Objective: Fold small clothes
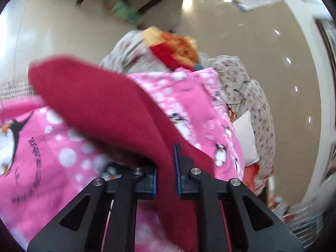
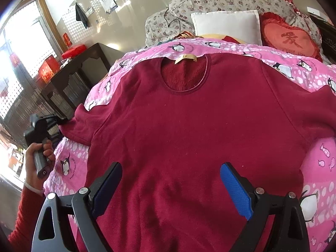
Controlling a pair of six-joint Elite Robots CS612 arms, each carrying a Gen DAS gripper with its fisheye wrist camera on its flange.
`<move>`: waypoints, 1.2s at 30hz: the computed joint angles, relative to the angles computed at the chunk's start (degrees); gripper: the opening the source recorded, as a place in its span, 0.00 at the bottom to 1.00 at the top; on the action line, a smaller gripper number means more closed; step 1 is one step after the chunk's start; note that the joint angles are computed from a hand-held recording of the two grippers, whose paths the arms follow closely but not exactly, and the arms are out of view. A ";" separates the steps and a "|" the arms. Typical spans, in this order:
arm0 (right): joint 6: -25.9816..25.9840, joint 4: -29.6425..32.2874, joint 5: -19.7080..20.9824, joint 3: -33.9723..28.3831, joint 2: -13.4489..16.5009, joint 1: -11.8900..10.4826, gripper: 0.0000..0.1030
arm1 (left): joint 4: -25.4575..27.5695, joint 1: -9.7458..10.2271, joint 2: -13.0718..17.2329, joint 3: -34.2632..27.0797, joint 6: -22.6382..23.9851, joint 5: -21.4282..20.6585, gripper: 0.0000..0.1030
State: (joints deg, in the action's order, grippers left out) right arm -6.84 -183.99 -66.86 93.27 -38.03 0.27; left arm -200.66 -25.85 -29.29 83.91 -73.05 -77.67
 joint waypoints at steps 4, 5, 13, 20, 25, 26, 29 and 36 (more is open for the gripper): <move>1.04 -0.94 0.44 0.21 -0.16 -0.83 0.91 | -2.66 -5.76 -2.98 -1.04 19.56 9.90 0.10; 1.82 -1.31 0.26 0.26 -0.25 -1.15 0.91 | -3.02 -6.66 -3.05 -2.01 23.44 10.16 0.10; 7.02 -3.91 -4.15 1.89 -1.19 -3.94 0.91 | 15.62 -11.20 6.14 -23.24 45.18 -14.38 0.25; 6.30 -3.62 -7.98 3.00 -1.89 -5.77 0.91 | 18.64 -12.13 6.71 -22.31 50.30 -22.21 0.52; 5.45 -4.74 -5.16 1.78 -1.44 -5.67 0.91 | 11.57 -11.52 1.58 -13.87 53.49 -21.89 0.79; 5.25 -4.83 -4.54 1.49 -1.30 -5.49 0.91 | 11.40 -11.08 1.18 -13.33 53.86 -21.11 0.80; 4.02 -4.63 -3.16 -0.46 -0.78 -4.43 0.91 | 12.97 -10.38 -0.11 -10.96 53.78 -17.51 0.80; -2.35 1.66 -5.95 -9.38 1.83 0.58 0.91 | 19.81 -9.96 0.64 -10.60 46.71 -4.72 0.80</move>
State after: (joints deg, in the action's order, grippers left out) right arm -9.19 -182.33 -72.81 83.90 -36.20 0.85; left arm -180.85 -35.81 -28.65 73.31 -26.34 -82.39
